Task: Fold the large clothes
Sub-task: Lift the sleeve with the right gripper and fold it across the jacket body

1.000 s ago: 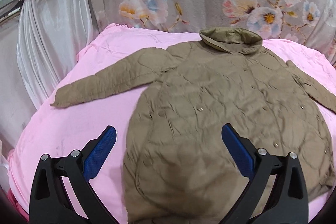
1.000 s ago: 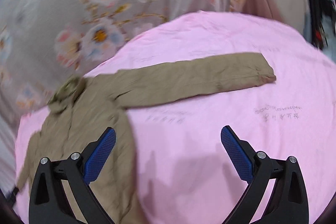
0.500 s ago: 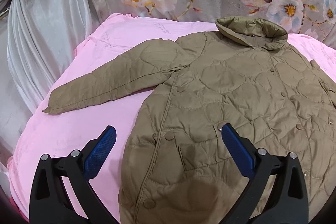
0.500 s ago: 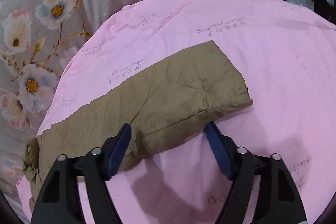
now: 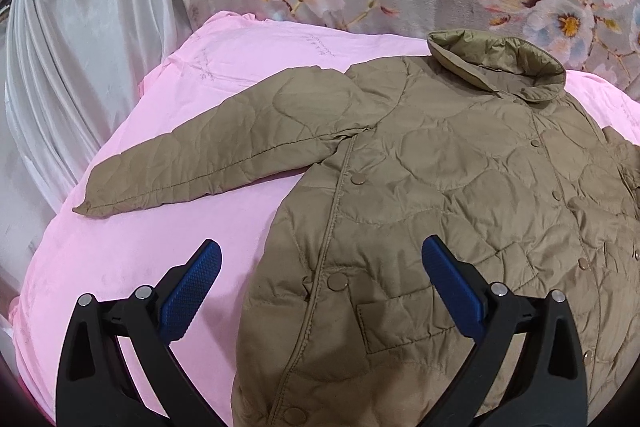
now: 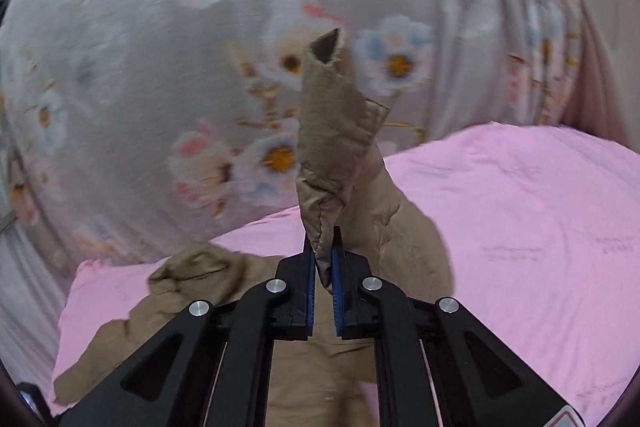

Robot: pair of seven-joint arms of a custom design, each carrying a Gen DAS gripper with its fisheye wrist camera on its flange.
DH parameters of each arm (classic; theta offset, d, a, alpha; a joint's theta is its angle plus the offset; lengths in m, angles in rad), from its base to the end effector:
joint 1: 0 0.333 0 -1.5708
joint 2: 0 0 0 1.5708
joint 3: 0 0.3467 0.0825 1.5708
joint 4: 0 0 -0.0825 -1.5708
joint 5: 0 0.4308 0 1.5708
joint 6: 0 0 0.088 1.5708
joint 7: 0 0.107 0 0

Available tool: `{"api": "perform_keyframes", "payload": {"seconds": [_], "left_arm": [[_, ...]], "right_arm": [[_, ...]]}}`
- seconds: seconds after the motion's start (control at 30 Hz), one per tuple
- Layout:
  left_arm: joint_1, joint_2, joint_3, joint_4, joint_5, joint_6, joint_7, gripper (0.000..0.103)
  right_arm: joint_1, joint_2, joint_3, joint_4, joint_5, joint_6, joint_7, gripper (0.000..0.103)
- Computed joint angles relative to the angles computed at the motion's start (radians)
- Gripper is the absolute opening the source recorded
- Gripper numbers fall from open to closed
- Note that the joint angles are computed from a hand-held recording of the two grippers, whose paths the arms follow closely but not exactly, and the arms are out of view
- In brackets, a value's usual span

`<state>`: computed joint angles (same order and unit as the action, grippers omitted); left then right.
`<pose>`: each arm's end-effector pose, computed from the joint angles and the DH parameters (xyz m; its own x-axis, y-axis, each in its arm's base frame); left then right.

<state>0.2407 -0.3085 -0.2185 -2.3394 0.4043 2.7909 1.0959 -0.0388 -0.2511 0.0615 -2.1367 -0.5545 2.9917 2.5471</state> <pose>0.5341 -0.0149 0.5454 0.1921 -0.9767 -0.0955 -0.6977 -0.0675 -0.7132 0.5599 0.0540 0.6541 -0.2231 -0.9174 -0.3295 -0.3690 0.3923 -0.8426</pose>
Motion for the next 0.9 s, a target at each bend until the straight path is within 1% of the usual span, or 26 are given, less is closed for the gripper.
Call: {"api": "perform_keyframes", "payload": {"seconds": [0.07, 0.1, 0.13, 0.17, 0.2, 0.27, 0.33, 0.37, 0.43, 0.5, 0.53, 0.6, 0.67, 0.7, 0.73, 0.77, 0.8, 0.9], "left_arm": [[-0.017, 0.004, 0.021, 0.001, -0.037, -0.005, 0.024, 0.098], [-0.024, 0.005, 0.032, 0.001, -0.058, -0.007, 0.039, 0.098], [-0.025, 0.006, 0.037, 0.002, -0.070, -0.010, 0.047, 0.098], [-0.029, 0.008, 0.046, 0.002, -0.087, -0.013, 0.060, 0.098], [-0.029, 0.009, 0.050, 0.001, -0.097, -0.013, 0.069, 0.098], [-0.022, 0.012, 0.053, 0.001, -0.104, -0.013, 0.081, 0.098], [-0.018, 0.014, 0.057, 0.002, -0.110, -0.012, 0.096, 0.098], [-0.018, 0.015, 0.061, 0.002, -0.117, -0.010, 0.105, 0.098], [-0.026, 0.022, 0.074, 0.009, -0.147, -0.009, 0.136, 0.098], [-0.048, 0.030, 0.098, 0.017, -0.204, -0.004, 0.185, 0.098], [-0.060, 0.033, 0.108, 0.021, -0.236, -0.003, 0.211, 0.098], [-0.096, 0.046, 0.137, 0.038, -0.327, -0.002, 0.285, 0.098], [-0.123, 0.063, 0.156, 0.061, -0.413, -0.018, 0.350, 0.098], [-0.152, 0.078, 0.176, 0.083, -0.487, -0.037, 0.406, 0.098], [-0.169, 0.093, 0.186, 0.104, -0.547, -0.059, 0.448, 0.098], [-0.183, 0.106, 0.193, 0.124, -0.604, -0.085, 0.484, 0.098], [-0.207, 0.128, 0.210, 0.155, -0.699, -0.117, 0.547, 0.098], [-0.213, 0.187, 0.197, 0.227, -0.818, -0.184, 0.604, 0.098]], "right_arm": [[0.133, 0.066, -0.039, 0.068, 0.124, 0.007, -0.168, 0.008], [0.203, 0.102, -0.059, 0.099, 0.213, 0.007, -0.272, 0.008], [0.251, 0.136, -0.065, 0.127, 0.288, 0.003, -0.360, 0.008], [0.279, 0.169, -0.057, 0.156, 0.337, -0.007, -0.424, 0.008], [0.293, 0.200, -0.041, 0.181, 0.358, -0.019, -0.462, 0.008], [0.314, 0.259, -0.004, 0.229, 0.361, -0.053, -0.502, 0.009], [0.335, 0.313, 0.028, 0.267, 0.412, -0.087, -0.567, 0.010], [0.343, 0.340, 0.044, 0.285, 0.439, -0.105, -0.602, 0.012], [0.367, 0.386, 0.058, 0.316, 0.429, -0.139, -0.621, 0.018], [0.380, 0.426, 0.074, 0.351, 0.433, -0.182, -0.667, 0.039], [0.376, 0.429, 0.088, 0.349, 0.464, -0.180, -0.708, 0.041], [0.358, 0.405, 0.118, 0.316, 0.557, -0.135, -0.798, 0.054], [0.353, 0.366, 0.122, 0.275, 0.619, -0.075, -0.838, 0.061], [0.360, 0.340, 0.103, 0.248, 0.604, -0.044, -0.810, 0.063], [0.367, 0.318, 0.076, 0.224, 0.560, -0.025, -0.747, 0.064], [0.368, 0.305, 0.060, 0.206, 0.538, -0.016, -0.700, 0.067], [0.360, 0.288, 0.048, 0.181, 0.546, -0.011, -0.672, 0.068], [0.325, 0.254, 0.008, 0.117, 0.581, -0.042, -0.574, 0.069]]}}
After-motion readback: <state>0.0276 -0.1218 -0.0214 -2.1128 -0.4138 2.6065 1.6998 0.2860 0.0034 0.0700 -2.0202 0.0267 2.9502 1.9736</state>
